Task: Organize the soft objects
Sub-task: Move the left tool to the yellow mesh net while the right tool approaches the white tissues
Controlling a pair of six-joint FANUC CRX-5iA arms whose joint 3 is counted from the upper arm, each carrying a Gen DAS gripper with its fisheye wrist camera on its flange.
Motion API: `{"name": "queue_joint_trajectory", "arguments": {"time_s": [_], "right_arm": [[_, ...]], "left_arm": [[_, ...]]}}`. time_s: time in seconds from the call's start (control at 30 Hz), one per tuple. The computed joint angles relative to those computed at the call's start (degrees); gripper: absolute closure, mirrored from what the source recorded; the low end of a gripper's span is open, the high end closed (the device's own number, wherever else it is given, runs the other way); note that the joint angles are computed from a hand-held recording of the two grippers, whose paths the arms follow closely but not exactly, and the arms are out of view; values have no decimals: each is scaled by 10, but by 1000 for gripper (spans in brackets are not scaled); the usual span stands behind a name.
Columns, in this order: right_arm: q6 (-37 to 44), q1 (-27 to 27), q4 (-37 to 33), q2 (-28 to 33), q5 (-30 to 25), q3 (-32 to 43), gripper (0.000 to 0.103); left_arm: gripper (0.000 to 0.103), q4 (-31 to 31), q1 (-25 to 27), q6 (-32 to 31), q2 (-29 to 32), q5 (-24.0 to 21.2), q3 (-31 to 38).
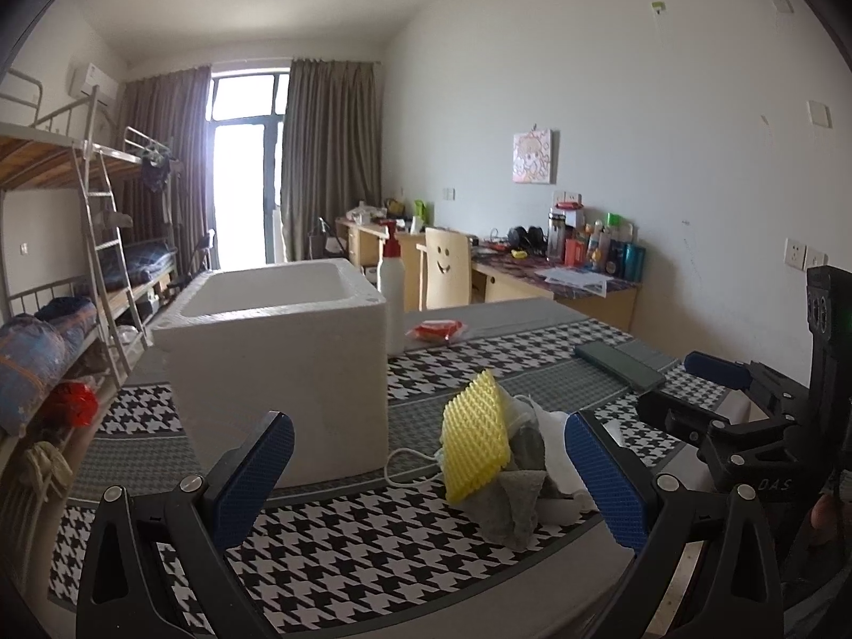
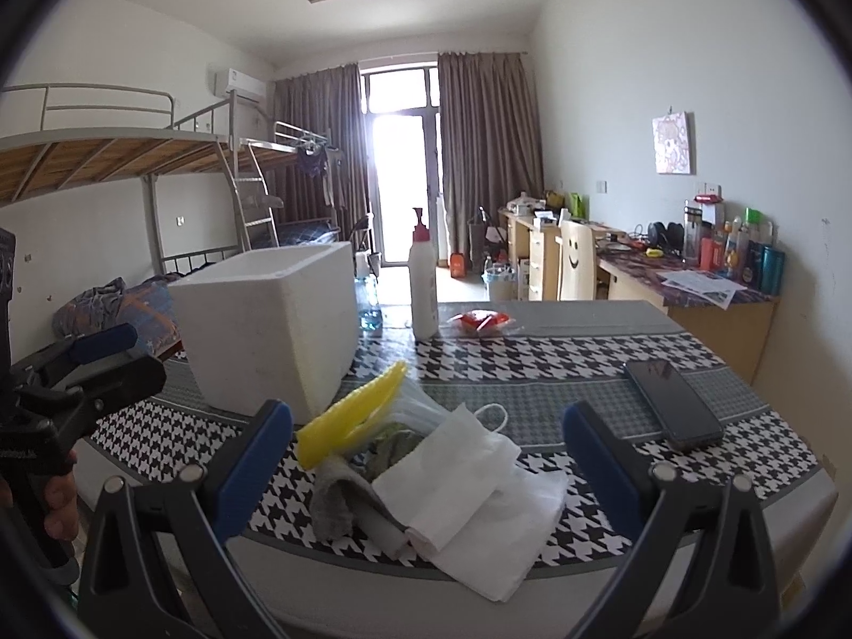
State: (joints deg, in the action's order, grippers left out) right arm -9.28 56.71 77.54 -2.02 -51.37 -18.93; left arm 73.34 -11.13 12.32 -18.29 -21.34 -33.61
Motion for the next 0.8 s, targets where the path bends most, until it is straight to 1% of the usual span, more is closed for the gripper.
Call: {"name": "queue_joint_trajectory", "arguments": {"time_s": [0.1,0.23,0.37,0.47,0.67,0.73,0.8], "right_arm": [[4,-3,-5,1,4,2,0],[21,-5,-23,5,6,9,0],[35,-2,-38,9,-3,16,0],[46,-2,-50,12,-3,21,0],[65,-5,-74,21,0,32,0],[68,-6,-81,22,1,33,0],[72,-8,-87,24,1,36,0]], "left_arm": [[1,-2,-2,3,5,0,4],[1,-33,11,32,18,-34,20],[1,-51,15,42,26,-49,27],[1,-79,20,64,36,-61,39],[1,-118,19,93,57,-68,60],[1,-123,16,94,64,-65,64],[1,-127,16,97,72,-73,71]]}}
